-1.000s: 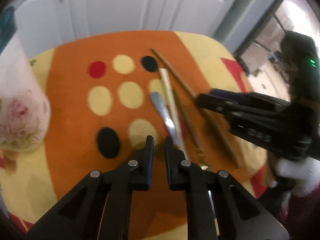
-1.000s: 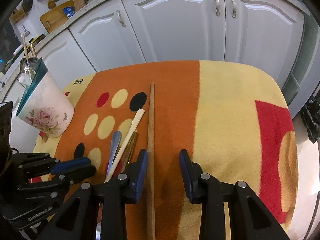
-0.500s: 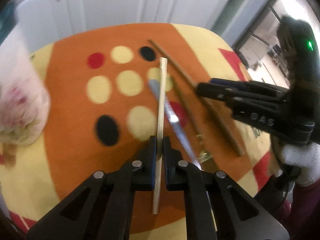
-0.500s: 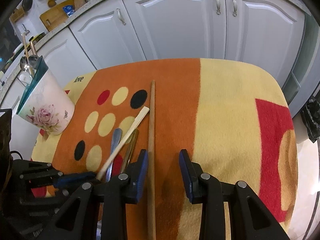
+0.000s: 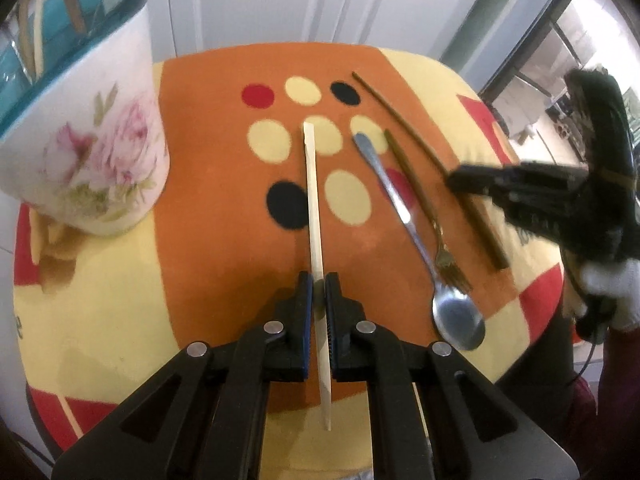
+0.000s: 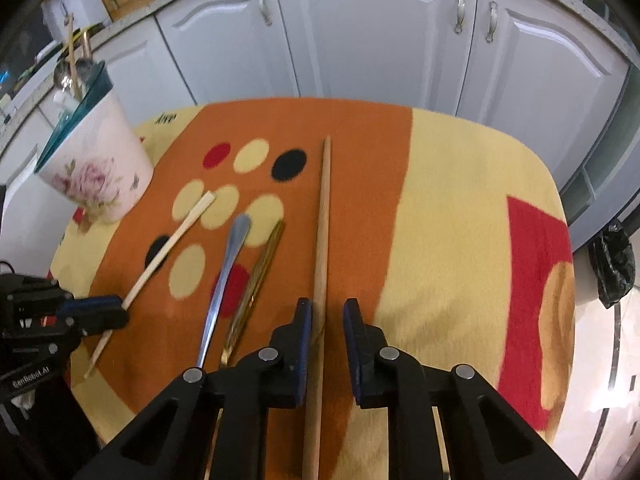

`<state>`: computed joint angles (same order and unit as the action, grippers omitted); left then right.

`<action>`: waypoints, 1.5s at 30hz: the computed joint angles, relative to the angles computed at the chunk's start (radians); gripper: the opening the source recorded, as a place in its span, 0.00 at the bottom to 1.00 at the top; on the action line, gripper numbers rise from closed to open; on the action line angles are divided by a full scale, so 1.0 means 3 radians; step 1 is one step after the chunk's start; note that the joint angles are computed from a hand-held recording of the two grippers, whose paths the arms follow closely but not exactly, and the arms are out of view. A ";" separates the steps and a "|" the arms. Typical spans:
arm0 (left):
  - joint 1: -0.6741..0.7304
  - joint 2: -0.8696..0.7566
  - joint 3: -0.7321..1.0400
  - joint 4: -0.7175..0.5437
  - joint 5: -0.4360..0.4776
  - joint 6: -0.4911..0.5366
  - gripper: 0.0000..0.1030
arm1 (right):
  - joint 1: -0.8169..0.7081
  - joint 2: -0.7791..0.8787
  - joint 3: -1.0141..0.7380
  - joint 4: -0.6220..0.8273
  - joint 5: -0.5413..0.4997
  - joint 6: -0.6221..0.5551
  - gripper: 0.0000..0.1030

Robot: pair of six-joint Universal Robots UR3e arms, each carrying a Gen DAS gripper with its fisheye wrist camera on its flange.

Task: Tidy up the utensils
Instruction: 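Grasp the dark wooden chopstick with the right tool while the left tool holds its chopstick, then lift both chopsticks with both tools up over the floral cup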

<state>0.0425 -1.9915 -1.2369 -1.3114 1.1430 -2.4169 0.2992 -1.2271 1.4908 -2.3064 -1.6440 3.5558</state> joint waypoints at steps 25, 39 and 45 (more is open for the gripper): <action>-0.0594 -0.1183 0.1460 0.0461 0.0460 -0.0736 0.09 | -0.0293 0.1207 -0.1743 0.0410 0.0092 -0.0404 0.08; -0.0019 -0.0432 0.1070 -0.0119 -0.0514 -0.0514 0.06 | -0.0259 -0.0214 -0.0197 -0.0667 0.0211 -0.0206 0.05; 0.0233 -0.0134 0.1037 -0.0312 -0.0878 -0.0371 0.06 | -0.0044 -0.0464 -0.0070 -0.0738 0.0021 -0.0058 0.05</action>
<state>0.1124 -2.0318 -0.9259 -1.4050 0.8796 -2.5283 0.2860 -1.3663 1.4697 -2.5277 -1.6376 3.5383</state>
